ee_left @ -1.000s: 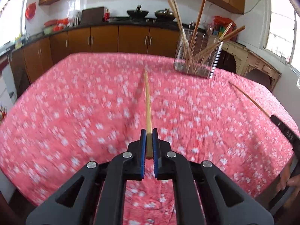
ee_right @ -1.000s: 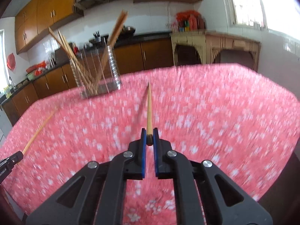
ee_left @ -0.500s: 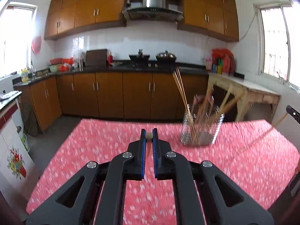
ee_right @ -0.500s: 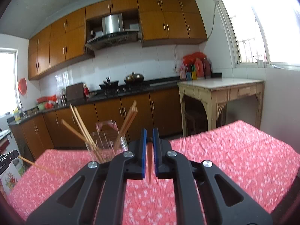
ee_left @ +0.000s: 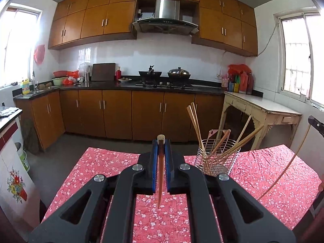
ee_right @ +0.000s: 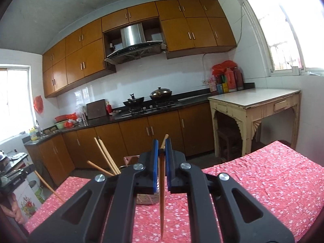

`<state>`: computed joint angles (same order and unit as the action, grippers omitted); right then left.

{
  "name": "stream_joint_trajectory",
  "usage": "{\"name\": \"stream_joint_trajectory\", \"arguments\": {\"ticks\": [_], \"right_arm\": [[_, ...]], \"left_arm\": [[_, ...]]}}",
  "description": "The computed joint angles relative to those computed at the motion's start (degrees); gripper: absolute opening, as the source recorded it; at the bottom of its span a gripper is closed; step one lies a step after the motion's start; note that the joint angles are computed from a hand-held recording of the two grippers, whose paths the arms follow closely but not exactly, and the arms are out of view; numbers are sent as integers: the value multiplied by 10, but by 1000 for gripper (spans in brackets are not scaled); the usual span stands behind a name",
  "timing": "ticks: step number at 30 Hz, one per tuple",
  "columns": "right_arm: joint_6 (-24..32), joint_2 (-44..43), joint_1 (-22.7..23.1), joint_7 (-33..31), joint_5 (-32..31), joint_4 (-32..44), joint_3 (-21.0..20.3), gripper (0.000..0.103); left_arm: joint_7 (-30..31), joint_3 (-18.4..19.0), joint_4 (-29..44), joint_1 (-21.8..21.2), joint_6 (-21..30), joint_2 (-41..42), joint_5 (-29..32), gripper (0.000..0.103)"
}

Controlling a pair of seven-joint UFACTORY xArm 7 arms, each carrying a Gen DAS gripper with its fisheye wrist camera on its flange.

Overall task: Organize utensils
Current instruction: 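Lift both held chopsticks and carry them over the wire basket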

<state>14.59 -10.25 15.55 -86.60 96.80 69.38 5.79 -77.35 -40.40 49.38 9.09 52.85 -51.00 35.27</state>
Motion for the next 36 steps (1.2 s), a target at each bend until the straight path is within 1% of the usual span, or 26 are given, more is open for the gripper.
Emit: {"name": "stream_joint_trajectory", "arguments": {"ticks": [5,8,13,18,22,24,27,29,30,32,36], "right_arm": [[16,2,4,22,-16,8,0,8],[33,7,7,48,-34,15,-3,8],[45,24,14,62,-39,52,-2,8],[31,67,21,62,-27,139,10,8],[6,124,25,82,-46,228,27,8],[-23,162,30,98,-76,279,40,8],[-49,212,33,158,-155,332,57,8],[-60,243,40,209,-219,361,62,8],[-63,258,43,234,-249,373,61,8],[-68,280,46,267,-289,392,63,8],[-64,317,54,341,-368,425,59,8]], "left_arm": [[2,2,7,6,-9,7,9,6],[4,4,15,11,-17,14,12,6],[15,15,47,29,-32,36,23,6],[15,31,92,57,-65,64,36,6],[23,22,145,96,-74,92,61,6],[24,17,172,114,-79,108,72,6],[18,6,215,141,-89,135,89,6],[14,-8,246,159,-91,158,102,6],[14,-15,263,166,-94,173,108,6],[10,-34,284,177,-89,192,126,6],[-5,-64,316,186,-82,233,163,6]]}}
